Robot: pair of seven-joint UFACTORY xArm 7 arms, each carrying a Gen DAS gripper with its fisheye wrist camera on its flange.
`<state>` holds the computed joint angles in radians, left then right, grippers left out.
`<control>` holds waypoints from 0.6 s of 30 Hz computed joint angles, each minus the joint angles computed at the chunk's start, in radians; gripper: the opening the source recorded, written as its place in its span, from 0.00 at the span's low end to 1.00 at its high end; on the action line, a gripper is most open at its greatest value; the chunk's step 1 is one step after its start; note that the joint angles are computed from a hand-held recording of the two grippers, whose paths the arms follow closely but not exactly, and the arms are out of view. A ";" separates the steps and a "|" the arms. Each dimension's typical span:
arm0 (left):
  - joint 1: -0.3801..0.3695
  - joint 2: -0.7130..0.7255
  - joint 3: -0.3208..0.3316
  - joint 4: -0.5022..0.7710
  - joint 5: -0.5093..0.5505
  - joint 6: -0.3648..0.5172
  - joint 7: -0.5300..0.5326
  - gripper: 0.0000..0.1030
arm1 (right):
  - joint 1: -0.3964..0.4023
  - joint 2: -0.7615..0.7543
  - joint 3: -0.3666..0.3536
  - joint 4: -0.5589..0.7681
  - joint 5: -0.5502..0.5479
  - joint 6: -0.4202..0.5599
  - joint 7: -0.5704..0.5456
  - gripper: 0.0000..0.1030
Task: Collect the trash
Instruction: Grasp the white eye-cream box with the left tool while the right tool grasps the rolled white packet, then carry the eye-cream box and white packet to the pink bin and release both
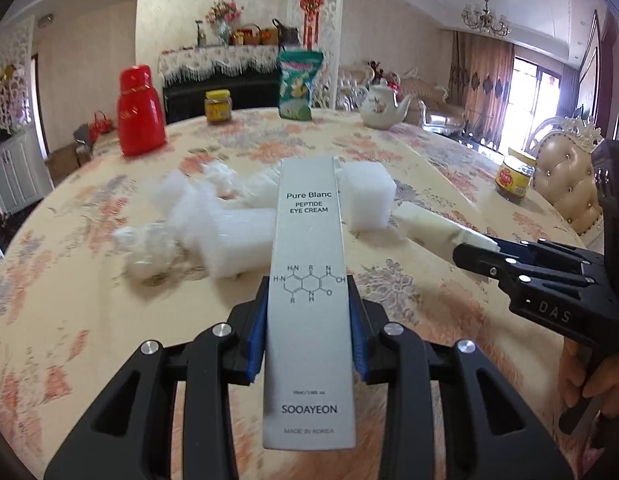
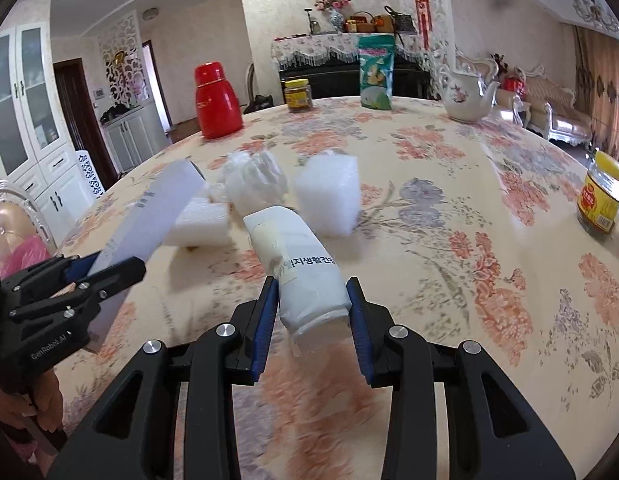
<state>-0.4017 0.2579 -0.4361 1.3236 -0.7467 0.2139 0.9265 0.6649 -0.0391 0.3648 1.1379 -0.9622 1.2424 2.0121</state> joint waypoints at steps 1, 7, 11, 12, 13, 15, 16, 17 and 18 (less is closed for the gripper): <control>0.019 -0.014 -0.010 -0.012 -0.027 0.002 0.026 0.33 | 0.004 0.013 0.005 0.017 -0.005 0.014 -0.001 0.34; 0.057 -0.100 0.008 -0.091 -0.212 0.002 0.199 0.33 | 0.072 0.100 0.006 0.139 -0.066 0.112 0.008 0.34; 0.059 -0.155 0.054 -0.136 -0.339 0.022 0.302 0.33 | 0.136 0.169 -0.016 0.235 -0.121 0.165 0.000 0.34; 0.057 -0.164 0.069 -0.140 -0.359 0.031 0.318 0.33 | 0.154 0.191 -0.024 0.263 -0.134 0.180 -0.008 0.34; 0.055 -0.177 0.085 -0.149 -0.384 0.040 0.339 0.33 | 0.172 0.215 -0.032 0.294 -0.147 0.196 -0.022 0.34; 0.045 -0.196 0.115 -0.160 -0.422 0.048 0.371 0.33 | 0.209 0.261 -0.053 0.356 -0.169 0.219 -0.047 0.34; 0.039 -0.201 0.130 -0.162 -0.438 0.051 0.386 0.33 | 0.226 0.285 -0.065 0.387 -0.183 0.225 -0.056 0.34; 0.032 -0.207 0.145 -0.165 -0.451 0.052 0.397 0.33 | 0.242 0.303 -0.076 0.411 -0.191 0.228 -0.063 0.34; 0.029 -0.217 0.160 -0.171 -0.470 0.057 0.415 0.33 | 0.256 0.318 -0.089 0.432 -0.197 0.228 -0.071 0.34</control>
<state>-0.3732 0.0411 -0.2765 1.1527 -1.2164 0.2705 1.3412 0.9205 0.2791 0.2762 1.5698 -1.1596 1.4702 1.9413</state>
